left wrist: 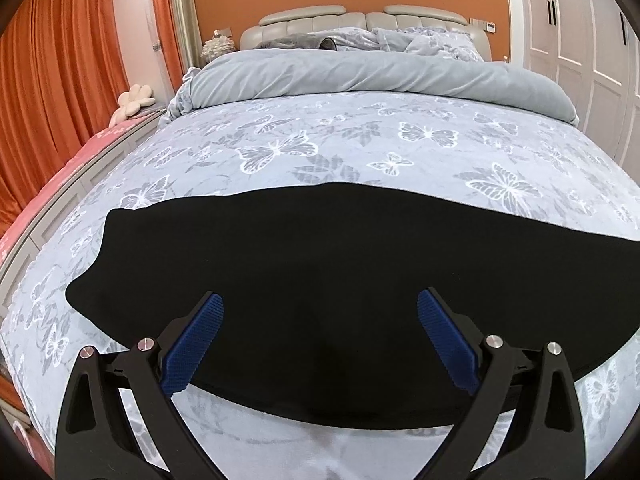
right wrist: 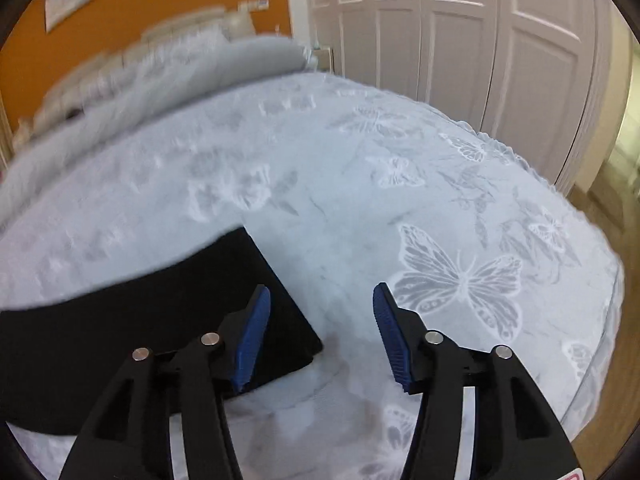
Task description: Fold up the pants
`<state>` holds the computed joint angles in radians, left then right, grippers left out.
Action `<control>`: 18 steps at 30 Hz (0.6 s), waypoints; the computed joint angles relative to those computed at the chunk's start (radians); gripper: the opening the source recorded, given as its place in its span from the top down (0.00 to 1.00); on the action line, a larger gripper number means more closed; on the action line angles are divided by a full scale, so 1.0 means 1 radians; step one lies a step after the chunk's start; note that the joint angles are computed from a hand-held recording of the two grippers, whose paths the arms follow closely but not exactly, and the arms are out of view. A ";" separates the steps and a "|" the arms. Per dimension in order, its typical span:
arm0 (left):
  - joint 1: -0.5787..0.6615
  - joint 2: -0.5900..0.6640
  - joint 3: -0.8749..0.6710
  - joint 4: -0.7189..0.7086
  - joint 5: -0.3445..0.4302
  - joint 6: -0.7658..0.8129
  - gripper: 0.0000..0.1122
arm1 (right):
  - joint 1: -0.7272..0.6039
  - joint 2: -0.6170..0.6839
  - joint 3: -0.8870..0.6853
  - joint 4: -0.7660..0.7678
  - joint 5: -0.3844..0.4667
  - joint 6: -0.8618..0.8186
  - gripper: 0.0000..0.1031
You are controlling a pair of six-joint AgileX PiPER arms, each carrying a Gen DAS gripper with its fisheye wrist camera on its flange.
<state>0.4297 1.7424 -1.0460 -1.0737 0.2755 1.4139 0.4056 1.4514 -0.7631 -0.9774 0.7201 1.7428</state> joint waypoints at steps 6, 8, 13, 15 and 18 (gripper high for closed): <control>-0.014 -0.013 0.035 -0.127 -0.031 0.145 0.15 | -0.098 0.125 -0.078 -0.009 -0.183 -0.023 0.49; -0.021 -0.019 0.053 -0.198 -0.046 0.229 0.14 | -0.096 0.234 -0.186 0.048 -0.144 -0.138 0.41; -0.037 -0.002 0.052 -0.242 -0.074 0.288 0.14 | -0.074 0.304 -0.293 0.013 -0.084 -0.143 0.96; -0.039 0.010 0.035 -0.197 -0.066 0.241 0.14 | -0.094 0.329 -0.313 0.009 -0.060 -0.157 0.94; -0.048 0.028 0.018 -0.136 -0.079 0.178 0.14 | -0.152 0.346 -0.275 0.075 -0.069 -0.133 0.88</control>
